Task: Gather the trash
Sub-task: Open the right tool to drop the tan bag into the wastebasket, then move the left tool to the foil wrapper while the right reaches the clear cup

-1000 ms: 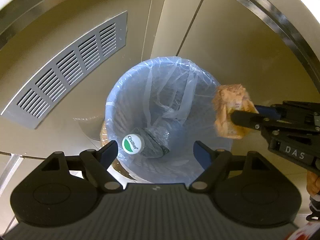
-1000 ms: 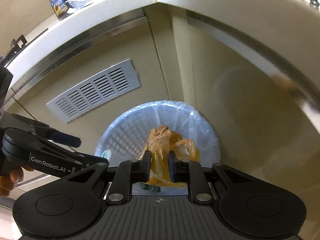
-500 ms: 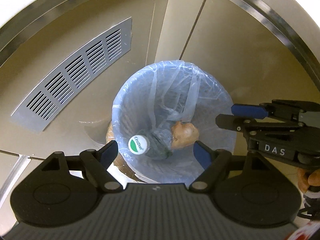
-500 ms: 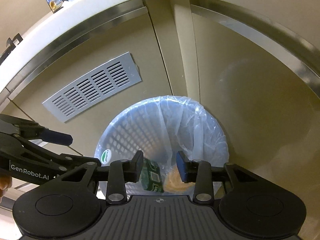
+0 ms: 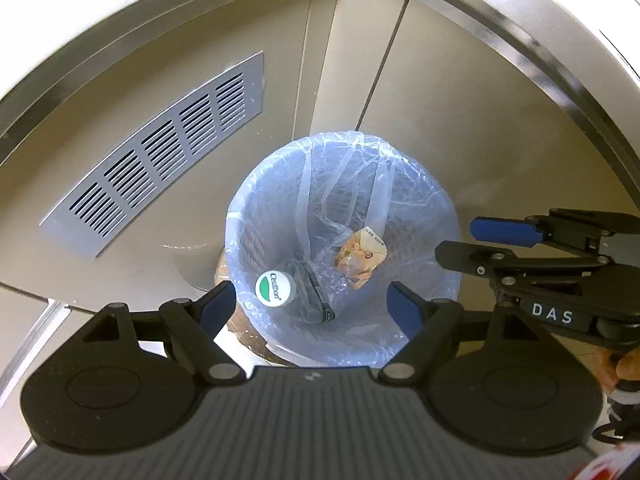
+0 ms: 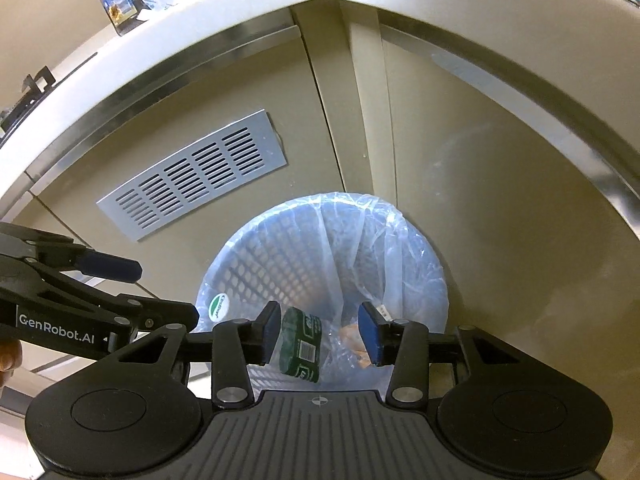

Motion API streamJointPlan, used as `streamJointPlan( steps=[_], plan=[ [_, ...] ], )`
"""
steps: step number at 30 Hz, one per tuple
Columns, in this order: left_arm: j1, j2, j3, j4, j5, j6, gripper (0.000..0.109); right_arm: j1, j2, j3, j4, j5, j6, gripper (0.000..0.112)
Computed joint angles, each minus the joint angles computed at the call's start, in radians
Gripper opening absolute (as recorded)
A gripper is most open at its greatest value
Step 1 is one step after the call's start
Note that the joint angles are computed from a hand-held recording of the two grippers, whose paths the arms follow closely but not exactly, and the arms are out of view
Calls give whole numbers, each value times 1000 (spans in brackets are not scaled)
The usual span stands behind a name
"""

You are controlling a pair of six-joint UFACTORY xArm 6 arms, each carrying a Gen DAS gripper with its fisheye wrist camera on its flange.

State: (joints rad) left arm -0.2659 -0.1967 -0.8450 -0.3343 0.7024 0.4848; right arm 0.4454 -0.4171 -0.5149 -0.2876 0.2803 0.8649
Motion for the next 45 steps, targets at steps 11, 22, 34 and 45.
streamJointPlan(
  steps=[11,22,34,45],
  plan=[
    [6,-172,91,52,13,-155,81,49,-124,31,49,59,-22,49],
    [4,-381,142,130,7,-349,81,74,-278,39,187,52,-123,64],
    [-19,-482,114,192,-24,-440,81,49,-406,5,71,120,-75,66],
    [29,-448,51,171,-80,-376,81,-30,-443,-27,-51,152,-37,66]
  ],
)
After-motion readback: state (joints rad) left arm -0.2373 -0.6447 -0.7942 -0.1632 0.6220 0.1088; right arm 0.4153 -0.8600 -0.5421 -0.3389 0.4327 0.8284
